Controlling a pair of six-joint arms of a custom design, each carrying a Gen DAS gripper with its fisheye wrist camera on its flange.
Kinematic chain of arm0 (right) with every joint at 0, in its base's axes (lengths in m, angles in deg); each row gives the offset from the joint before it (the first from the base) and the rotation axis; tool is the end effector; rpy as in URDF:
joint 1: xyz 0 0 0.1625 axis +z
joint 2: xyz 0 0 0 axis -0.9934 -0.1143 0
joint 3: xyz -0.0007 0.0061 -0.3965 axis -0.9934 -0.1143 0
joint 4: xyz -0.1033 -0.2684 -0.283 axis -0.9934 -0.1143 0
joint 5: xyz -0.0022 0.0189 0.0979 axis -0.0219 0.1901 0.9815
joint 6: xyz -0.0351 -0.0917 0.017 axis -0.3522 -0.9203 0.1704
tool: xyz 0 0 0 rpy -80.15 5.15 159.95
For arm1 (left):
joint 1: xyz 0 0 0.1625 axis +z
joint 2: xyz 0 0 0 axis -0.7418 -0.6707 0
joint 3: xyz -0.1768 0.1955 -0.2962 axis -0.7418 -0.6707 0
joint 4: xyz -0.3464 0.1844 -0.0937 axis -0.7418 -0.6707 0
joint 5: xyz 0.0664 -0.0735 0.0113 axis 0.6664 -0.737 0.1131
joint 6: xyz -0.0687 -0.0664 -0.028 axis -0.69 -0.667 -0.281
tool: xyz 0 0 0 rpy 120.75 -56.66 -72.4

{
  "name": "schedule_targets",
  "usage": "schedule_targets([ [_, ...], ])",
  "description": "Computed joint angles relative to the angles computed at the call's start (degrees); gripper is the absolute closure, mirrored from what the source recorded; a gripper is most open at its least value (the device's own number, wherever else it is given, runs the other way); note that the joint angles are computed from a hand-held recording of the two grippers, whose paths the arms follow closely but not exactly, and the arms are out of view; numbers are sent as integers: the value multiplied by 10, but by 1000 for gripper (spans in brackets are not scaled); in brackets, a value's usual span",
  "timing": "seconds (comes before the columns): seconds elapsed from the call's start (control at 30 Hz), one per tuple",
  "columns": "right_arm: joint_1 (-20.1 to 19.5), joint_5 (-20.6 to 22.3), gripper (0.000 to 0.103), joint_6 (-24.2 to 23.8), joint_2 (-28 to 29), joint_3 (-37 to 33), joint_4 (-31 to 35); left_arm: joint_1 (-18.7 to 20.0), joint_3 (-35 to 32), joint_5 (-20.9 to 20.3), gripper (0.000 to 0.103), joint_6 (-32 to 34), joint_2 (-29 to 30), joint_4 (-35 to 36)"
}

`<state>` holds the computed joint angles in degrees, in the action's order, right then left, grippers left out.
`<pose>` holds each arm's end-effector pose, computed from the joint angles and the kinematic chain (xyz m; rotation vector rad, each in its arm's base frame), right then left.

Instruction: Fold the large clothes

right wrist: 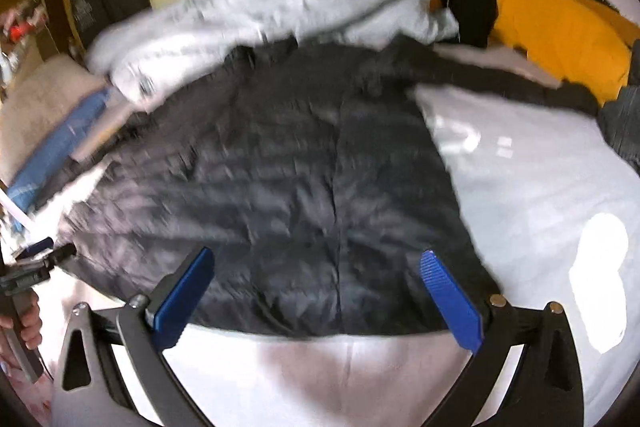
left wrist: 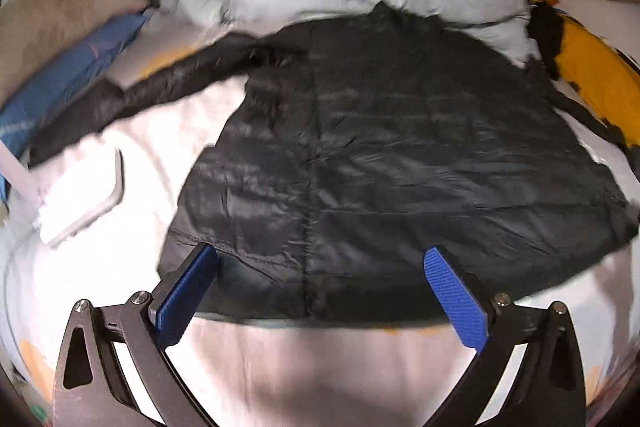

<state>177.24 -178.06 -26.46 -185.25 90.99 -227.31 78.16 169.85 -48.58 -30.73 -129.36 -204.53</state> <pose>0.1169 -0.3863 0.3200 0.4457 -2.4403 0.7880 -0.1956 -0.3662 0.1562 0.1019 2.2187 -0.8938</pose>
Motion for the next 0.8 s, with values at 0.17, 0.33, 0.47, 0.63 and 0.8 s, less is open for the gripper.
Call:
schedule_targets([
  [0.17, -6, -79, 0, 4, 60, -19, 11, 58, -2, -13, 0, 53, 46, -106],
  [0.33, -11, -91, 0, -18, 84, -21, -33, 65, -16, 25, 0, 72, 82, -90],
  [0.47, -3, -97, 0, -28, 83, -12, -69, 46, -2, 24, 2, 73, 56, -98],
  [0.63, 17, -65, 0, -37, 35, 4, -82, -15, 14, 68, 2, 29, 3, -35],
  [0.8, 50, -48, 0, -59, -6, 27, -97, -85, 14, 86, 2, -13, -38, 77],
])
